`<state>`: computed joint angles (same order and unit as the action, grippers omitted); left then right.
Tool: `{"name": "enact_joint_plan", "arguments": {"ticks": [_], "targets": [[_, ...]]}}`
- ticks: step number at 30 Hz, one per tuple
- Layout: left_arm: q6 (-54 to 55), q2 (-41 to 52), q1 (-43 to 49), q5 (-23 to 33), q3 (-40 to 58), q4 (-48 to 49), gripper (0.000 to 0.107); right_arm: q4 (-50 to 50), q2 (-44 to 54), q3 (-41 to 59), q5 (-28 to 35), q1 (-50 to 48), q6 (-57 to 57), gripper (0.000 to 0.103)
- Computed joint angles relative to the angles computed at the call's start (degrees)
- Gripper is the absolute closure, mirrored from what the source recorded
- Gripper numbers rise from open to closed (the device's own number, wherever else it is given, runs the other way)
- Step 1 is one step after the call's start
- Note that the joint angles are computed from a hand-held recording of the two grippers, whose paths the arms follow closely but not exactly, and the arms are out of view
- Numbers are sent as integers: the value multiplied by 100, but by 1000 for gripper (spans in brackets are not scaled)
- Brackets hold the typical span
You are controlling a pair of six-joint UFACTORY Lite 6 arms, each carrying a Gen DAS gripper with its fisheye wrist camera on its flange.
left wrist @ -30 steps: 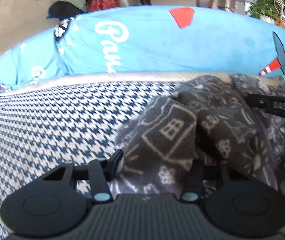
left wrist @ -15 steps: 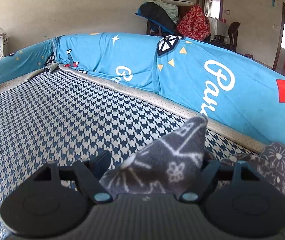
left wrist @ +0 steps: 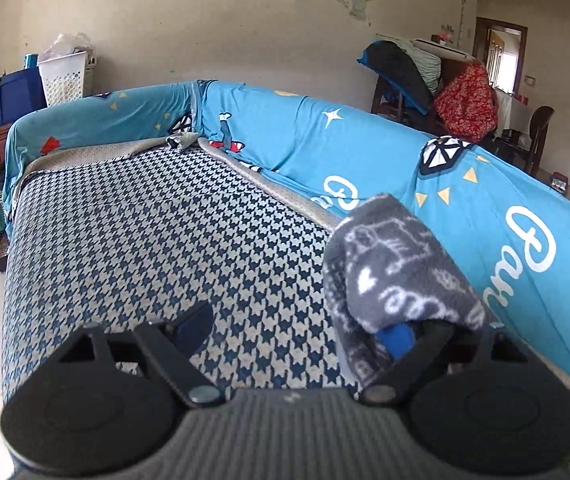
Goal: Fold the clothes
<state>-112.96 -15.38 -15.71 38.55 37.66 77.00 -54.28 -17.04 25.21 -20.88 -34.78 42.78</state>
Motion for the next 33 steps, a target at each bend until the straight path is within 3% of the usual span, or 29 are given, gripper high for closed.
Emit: {"name": "enact_joint_plan", "arguments": {"ticks": [3,6,7,11,16,22,26,29,31,33], "targets": [[-226,-77,-212,342,-60,190,20,-251,269,227,54,-500,268,55],[-724,-142,-743,1437,-120,624,9,-450,383,312,88,-821,395,50],[-801,-305,-783,1558,-199,677,8,-508,424,343,98,-923,424,47],[-520,-542,-747,1161,-236,747,8,-348,498,329,89,-1209,-178,36],[-144,-428,-784,156,-148,341,8,307,646,358,127,-1532,-1061,34],[125,36,-1141,-663,-56,-175,8,-135,962,595,23,-2051,-704,24],[356,260,-1350,-1434,-53,-332,8,-1221,1452,911,-122,-2268,425,15],[429,496,-1733,-1650,-13,-310,8,-1184,1660,936,-264,-2312,500,10],[388,643,-2020,-1620,23,-257,8,-839,1667,862,-269,-2263,191,10],[376,793,-2243,-1611,78,-236,8,-268,1614,739,-245,-2175,-358,21]]}}
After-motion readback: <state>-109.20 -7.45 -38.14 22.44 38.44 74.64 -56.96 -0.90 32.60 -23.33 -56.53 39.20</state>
